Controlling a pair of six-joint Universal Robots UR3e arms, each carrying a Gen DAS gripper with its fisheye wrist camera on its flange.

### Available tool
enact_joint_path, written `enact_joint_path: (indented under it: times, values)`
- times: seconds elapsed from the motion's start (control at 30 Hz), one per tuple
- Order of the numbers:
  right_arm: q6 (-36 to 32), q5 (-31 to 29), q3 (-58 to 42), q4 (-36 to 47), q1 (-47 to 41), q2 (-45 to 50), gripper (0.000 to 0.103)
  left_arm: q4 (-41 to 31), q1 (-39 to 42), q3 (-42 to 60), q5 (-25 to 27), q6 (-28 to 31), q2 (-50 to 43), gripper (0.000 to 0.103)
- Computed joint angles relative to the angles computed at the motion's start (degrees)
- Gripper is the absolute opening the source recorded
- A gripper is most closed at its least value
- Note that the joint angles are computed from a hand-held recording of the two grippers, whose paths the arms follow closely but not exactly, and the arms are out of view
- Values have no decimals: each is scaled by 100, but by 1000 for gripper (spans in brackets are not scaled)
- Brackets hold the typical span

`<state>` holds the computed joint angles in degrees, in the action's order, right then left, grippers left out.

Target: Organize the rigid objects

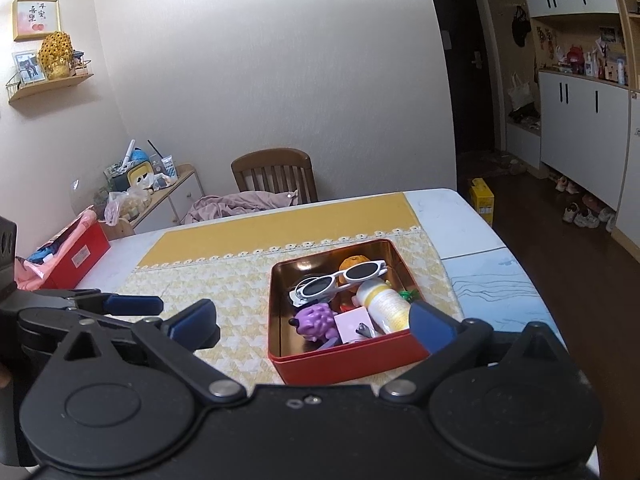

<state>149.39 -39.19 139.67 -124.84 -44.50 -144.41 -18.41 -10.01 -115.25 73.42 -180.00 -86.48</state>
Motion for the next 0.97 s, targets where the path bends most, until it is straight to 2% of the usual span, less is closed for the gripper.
enact_joint_path:
  times: [0.17,0.3,0.53,0.63,0.97]
  values:
    - [78,-24,78,404,-80,-506,103,-280,135,-69,-190,185,187,103]
    - [331,-218,201,226,49,-699,103,-386,248,-190,-373,310,351,103]
    - [620,-372,312,347,57,-1245,103,-258,235,-398,-340,633,601,103]
    - [586,-311,287,646,-47,-1473,103,-80,192,-501,-241,717,662,103]
    - [1546,-1158,569,-923,936,-739,103,-61,426,-678,-298,900,803,103]
